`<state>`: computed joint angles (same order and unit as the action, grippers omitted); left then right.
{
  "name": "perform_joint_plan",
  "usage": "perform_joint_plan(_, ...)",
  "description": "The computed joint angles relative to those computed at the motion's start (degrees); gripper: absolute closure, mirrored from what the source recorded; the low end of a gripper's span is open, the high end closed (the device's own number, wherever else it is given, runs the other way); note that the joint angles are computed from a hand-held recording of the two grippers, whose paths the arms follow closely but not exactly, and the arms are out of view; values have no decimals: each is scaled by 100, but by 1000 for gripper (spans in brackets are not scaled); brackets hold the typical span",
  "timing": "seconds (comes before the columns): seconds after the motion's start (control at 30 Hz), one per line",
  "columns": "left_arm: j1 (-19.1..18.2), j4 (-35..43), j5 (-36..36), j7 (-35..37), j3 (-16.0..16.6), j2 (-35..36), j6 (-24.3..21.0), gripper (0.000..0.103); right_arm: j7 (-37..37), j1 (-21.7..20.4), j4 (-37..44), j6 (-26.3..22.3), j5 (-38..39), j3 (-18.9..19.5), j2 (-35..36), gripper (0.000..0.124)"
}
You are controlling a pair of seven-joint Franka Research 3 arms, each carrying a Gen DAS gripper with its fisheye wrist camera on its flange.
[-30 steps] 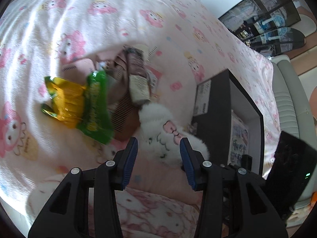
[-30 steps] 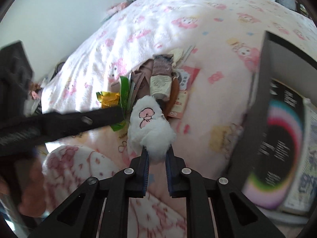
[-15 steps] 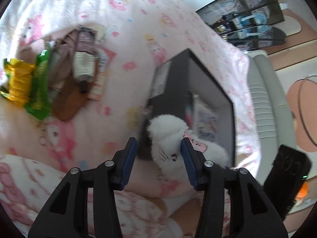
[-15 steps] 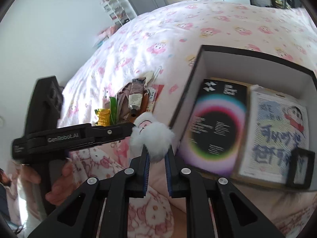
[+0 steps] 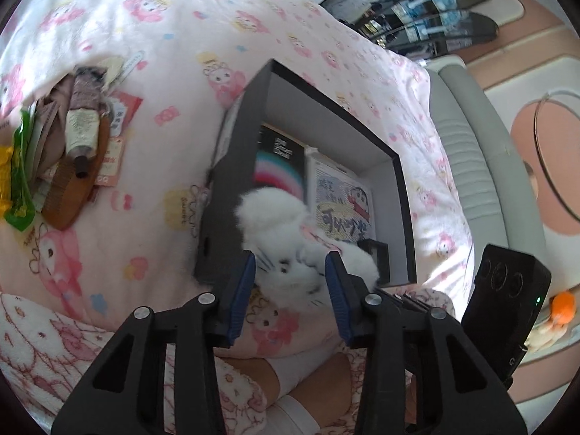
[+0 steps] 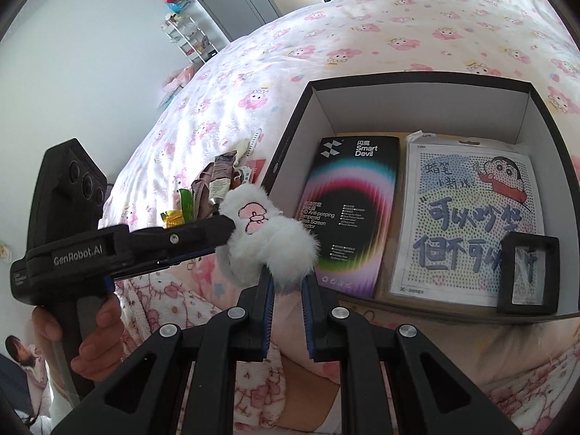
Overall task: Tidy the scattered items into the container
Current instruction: 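Carry the plush over the black box and lower it beside the Smart Devil box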
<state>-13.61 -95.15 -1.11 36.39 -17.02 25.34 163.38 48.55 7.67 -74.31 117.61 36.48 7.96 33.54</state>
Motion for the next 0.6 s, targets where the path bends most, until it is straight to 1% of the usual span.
perform_joint_plan(0.17, -38, 476, 17, 210, -66, 283, -344, 67, -117, -52, -104, 194, 90, 8, -72, 112)
perform_joint_plan(0.27, -118, 967, 29, 322, -65, 579, -672, 67, -109, -49, -129, 383, 93, -25, -83, 112)
perform_joint_plan(0.33, -216, 1470, 83, 405, -29, 865, -989, 67, -20, -47, 79, 381, 25, -53, 65, 112)
perform_joint_plan(0.47, -420, 2612, 130, 509, 59, 1541, -1675, 67, 415, 22, 931, 235, -351, -147, 663, 112)
perform_joint_plan(0.53, -548, 3201, 180, 502, 149, 1875, -2097, 67, 679, 37, 1327, 167, -531, -181, 947, 112)
perform_joint_plan(0.6, -724, 3965, 305, 480, 291, 2266, -2711, 67, 979, 54, 1639, 106, -715, -226, 1177, 112)
